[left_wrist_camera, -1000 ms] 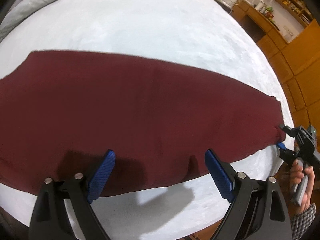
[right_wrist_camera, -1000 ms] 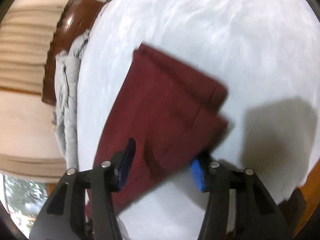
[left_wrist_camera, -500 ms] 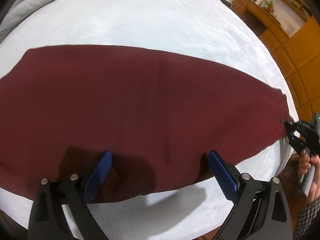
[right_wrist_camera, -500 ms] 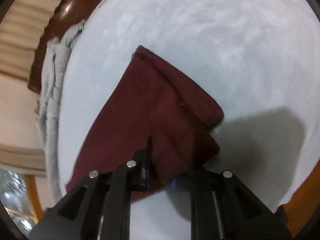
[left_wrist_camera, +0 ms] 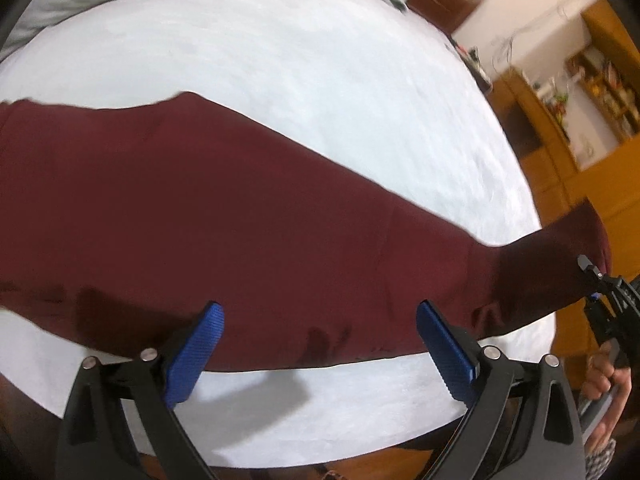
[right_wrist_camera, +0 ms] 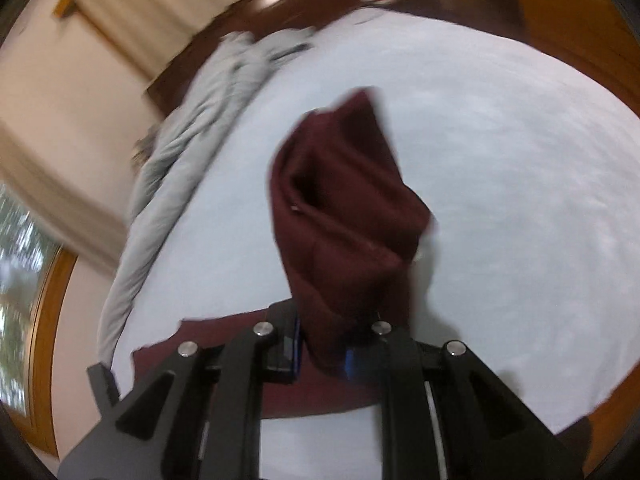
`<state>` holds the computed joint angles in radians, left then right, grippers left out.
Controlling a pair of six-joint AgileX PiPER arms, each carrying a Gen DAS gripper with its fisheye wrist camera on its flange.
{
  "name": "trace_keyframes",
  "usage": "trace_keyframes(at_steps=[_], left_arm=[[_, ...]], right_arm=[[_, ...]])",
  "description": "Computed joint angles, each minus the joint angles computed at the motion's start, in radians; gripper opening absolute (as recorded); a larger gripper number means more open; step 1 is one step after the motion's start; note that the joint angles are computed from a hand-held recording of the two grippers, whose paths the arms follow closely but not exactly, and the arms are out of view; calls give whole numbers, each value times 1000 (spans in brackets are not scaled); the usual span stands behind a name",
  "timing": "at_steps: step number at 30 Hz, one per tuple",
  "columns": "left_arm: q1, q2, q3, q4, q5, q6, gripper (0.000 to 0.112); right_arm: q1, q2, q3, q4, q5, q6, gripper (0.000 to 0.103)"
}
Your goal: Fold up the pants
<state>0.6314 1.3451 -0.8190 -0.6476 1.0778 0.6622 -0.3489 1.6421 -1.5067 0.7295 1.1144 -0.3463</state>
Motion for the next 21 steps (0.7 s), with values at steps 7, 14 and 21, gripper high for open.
trace_keyframes(at_steps=[7,14,21], left_arm=[[179,18,12,-29,80,92,97],[260,57,-22,-45,123,105,97],[216,90,-36,-71,112,51,97]], right_arm=[[380,73,-91,-139,-65,153,14],[609,176,-101,-289,-113,271,14],[651,124,124,-269,-213,181,21]])
